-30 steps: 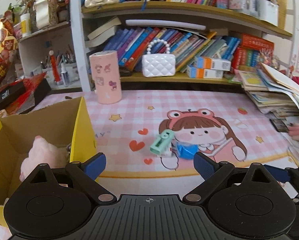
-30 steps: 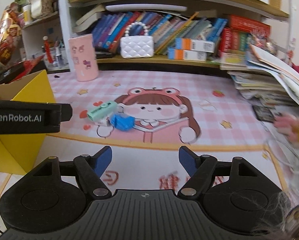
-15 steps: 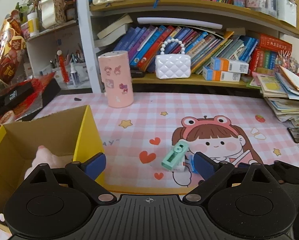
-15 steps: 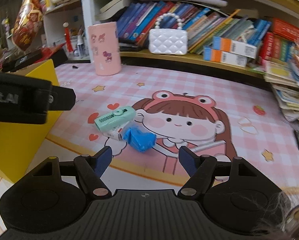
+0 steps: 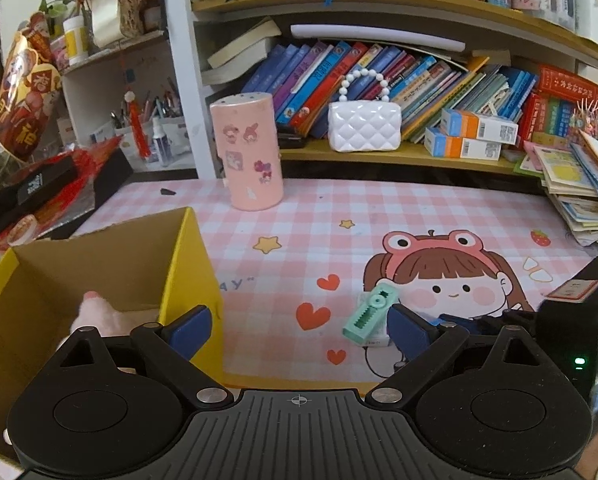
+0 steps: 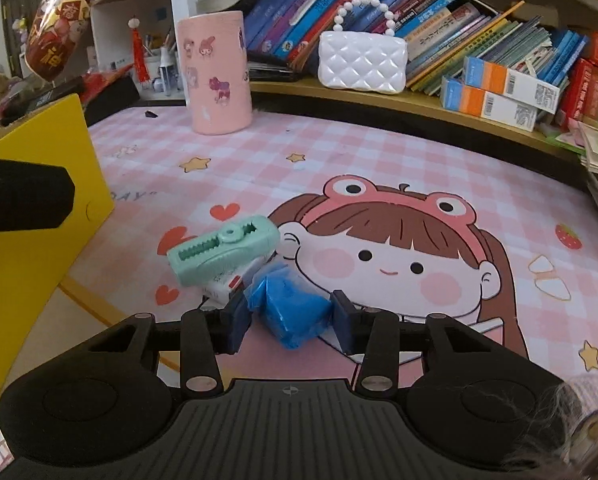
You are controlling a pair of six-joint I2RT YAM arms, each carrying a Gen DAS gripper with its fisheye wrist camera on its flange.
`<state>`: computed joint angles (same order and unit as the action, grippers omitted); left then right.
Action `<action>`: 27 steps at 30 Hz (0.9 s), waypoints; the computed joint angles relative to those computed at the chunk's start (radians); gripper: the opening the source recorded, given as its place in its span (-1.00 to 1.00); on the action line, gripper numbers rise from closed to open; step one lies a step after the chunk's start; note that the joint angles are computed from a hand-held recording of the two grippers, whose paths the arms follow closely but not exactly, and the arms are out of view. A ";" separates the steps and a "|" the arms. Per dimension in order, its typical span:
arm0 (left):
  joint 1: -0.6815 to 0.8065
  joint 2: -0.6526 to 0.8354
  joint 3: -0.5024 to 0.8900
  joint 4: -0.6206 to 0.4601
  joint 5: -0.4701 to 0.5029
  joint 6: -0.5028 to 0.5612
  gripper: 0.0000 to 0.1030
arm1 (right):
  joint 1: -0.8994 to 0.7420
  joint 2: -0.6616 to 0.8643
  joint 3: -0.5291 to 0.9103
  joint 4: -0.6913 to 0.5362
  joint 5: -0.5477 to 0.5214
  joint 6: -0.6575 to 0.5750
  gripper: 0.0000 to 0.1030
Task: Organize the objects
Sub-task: 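Grasp the mint-green toy with the left gripper while the right grasps the blue toy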
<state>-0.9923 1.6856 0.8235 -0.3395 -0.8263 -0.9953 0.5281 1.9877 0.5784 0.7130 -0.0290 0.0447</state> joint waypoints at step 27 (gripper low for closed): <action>0.059 0.144 -0.073 0.449 0.204 0.231 -0.48 | -0.036 -0.604 -0.401 -0.227 0.093 0.129 -0.33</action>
<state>-0.9337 1.8297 0.7505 0.1100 -0.6227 -0.7646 0.4923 1.3835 0.1772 0.4856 0.0644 0.1734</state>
